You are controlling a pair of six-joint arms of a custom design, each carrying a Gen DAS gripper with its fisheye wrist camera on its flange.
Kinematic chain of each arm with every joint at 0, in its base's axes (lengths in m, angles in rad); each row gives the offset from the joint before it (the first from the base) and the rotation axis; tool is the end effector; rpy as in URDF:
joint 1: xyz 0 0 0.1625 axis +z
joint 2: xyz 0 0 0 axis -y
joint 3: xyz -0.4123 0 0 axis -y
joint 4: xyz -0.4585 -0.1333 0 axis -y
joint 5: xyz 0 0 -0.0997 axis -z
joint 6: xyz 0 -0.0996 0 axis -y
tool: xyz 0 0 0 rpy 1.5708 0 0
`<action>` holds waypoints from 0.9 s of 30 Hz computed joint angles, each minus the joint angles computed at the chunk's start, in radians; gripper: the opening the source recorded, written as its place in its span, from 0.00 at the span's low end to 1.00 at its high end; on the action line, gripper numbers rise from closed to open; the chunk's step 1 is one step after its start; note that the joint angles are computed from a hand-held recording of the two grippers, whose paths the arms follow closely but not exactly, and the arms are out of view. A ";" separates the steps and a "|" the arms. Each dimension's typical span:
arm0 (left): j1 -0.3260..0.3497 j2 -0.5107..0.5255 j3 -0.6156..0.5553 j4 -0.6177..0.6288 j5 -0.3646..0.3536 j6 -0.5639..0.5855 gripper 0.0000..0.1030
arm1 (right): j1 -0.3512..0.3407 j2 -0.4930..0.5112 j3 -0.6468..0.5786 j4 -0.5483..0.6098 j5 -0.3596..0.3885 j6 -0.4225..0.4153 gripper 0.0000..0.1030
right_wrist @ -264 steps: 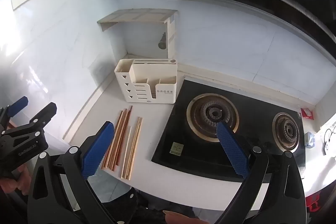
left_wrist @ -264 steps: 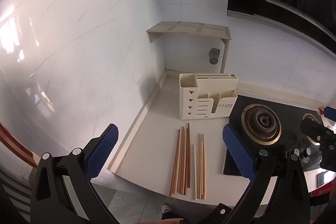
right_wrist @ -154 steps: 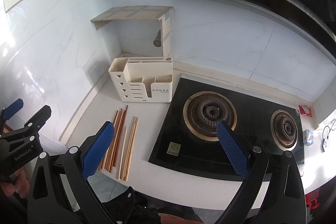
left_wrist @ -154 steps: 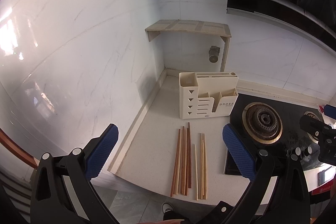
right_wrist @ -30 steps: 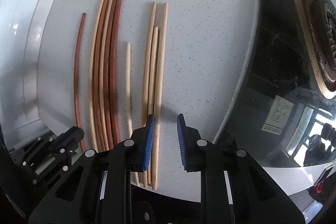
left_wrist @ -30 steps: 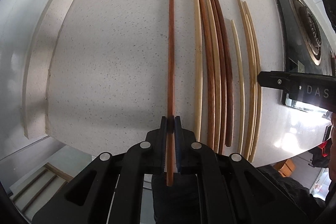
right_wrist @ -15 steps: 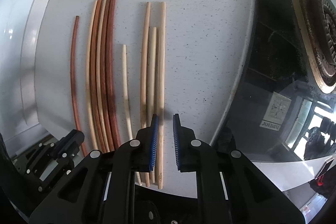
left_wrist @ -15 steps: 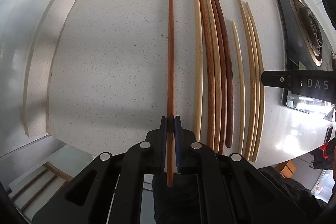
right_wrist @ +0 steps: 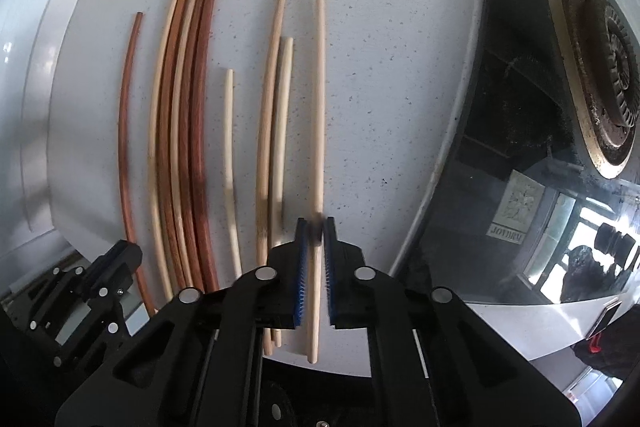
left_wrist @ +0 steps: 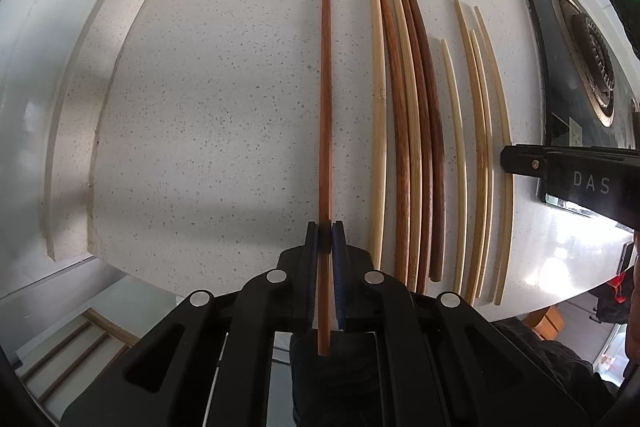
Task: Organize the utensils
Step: 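Lift the reddish chopstick with the left tool while the right tool lifts a pale one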
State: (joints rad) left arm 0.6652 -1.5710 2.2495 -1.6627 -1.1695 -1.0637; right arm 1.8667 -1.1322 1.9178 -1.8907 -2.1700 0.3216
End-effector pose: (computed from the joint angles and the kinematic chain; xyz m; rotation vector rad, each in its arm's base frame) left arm -0.1999 -0.3757 0.1555 -0.0433 2.4441 -0.0058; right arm 0.2346 -0.5049 0.0932 0.1461 -2.4211 -0.3195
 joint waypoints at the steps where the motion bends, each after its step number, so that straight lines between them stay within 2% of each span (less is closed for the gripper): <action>1: -0.002 0.005 -0.002 0.003 0.002 0.000 0.06 | 0.000 -0.001 0.001 -0.005 0.005 -0.002 0.07; 10: -0.009 0.083 -0.051 0.044 0.000 0.004 0.08 | -0.010 0.001 -0.009 -0.009 0.047 -0.005 0.07; 12: -0.009 0.099 -0.059 0.049 -0.002 0.008 0.08 | -0.031 -0.015 -0.001 -0.015 0.054 -0.028 0.07; 18: -0.006 0.138 -0.085 0.063 -0.011 0.023 0.06 | -0.030 -0.020 0.003 -0.028 0.064 -0.053 0.07; 21: -0.001 0.137 -0.082 0.038 -0.013 0.028 0.06 | -0.062 -0.057 0.041 -0.055 0.071 -0.090 0.07; 27: -0.011 0.139 -0.077 0.031 -0.005 0.038 0.06 | -0.068 -0.105 0.083 -0.082 0.063 -0.130 0.07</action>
